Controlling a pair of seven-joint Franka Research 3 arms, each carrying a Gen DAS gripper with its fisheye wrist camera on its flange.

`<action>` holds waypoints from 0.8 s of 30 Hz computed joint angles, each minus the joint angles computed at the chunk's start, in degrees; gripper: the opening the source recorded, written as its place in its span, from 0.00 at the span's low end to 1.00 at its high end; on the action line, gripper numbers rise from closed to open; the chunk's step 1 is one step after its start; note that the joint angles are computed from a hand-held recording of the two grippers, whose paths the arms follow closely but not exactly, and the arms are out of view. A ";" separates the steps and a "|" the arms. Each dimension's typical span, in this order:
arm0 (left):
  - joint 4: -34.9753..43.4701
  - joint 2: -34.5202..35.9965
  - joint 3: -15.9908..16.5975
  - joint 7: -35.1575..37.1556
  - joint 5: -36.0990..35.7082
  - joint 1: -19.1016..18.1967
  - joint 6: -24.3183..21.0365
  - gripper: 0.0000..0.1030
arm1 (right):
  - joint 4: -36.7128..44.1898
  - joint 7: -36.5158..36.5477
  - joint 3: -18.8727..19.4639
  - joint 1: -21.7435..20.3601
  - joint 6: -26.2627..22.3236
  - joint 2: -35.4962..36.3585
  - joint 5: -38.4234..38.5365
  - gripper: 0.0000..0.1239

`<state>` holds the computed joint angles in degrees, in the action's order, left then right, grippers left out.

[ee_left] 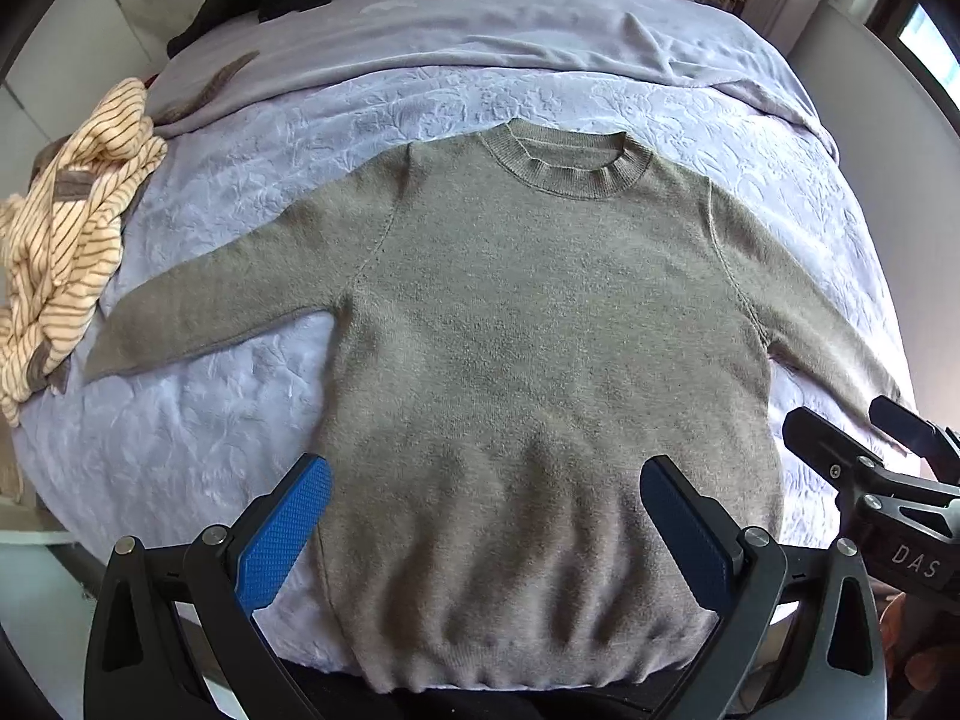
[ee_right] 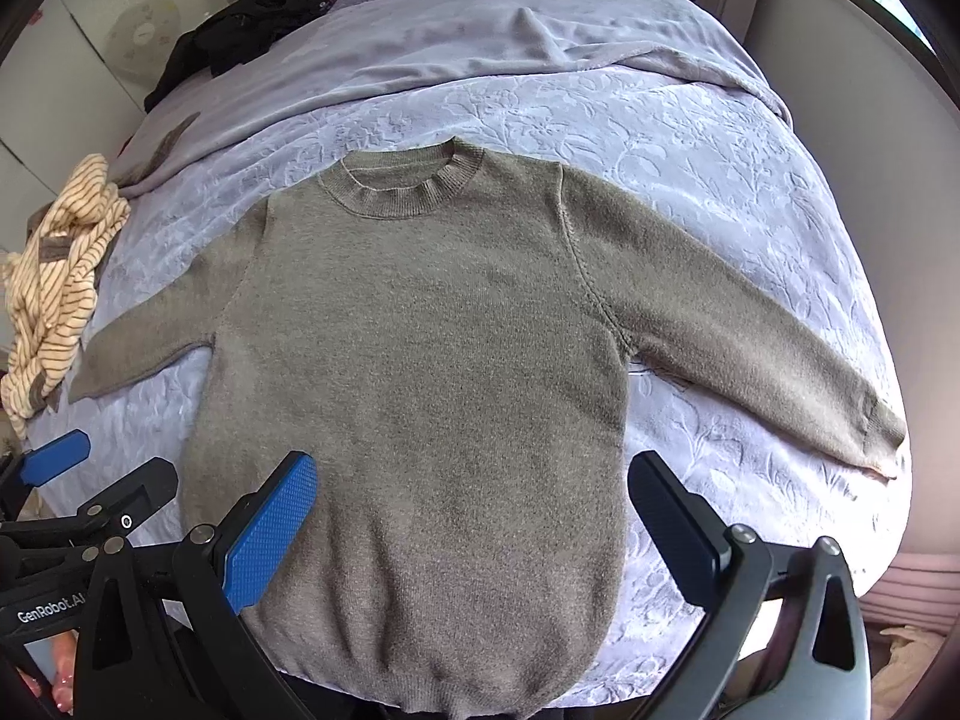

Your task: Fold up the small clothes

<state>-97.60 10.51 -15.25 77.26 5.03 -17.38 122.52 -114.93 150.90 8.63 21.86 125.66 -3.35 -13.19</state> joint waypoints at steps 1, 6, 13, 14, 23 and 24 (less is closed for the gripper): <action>-0.14 -0.20 0.03 -1.03 0.59 -0.26 -0.10 1.00 | -0.29 -0.81 -0.17 -0.07 0.00 -0.28 0.54 0.83; -0.57 -0.89 0.10 -5.99 3.36 -1.31 -0.19 1.00 | -1.74 -4.45 -0.53 -0.70 1.05 -1.40 2.10 0.83; -1.00 -1.29 0.02 -9.18 5.25 -1.74 -0.16 1.00 | -2.73 -8.56 -0.73 -1.72 2.82 -1.73 3.12 0.83; -0.86 -1.15 0.06 -9.24 5.34 -1.68 -0.10 1.00 | -2.74 -8.75 -0.75 -1.86 2.99 -1.63 3.11 0.83; 1.40 2.14 0.28 -5.53 2.94 -0.13 1.60 1.00 | -2.30 -8.69 -1.32 -2.51 4.87 0.03 4.23 0.83; 1.91 2.86 0.29 -4.76 2.50 0.08 1.57 1.00 | -2.17 -8.25 -1.34 -2.53 5.05 0.33 4.12 0.83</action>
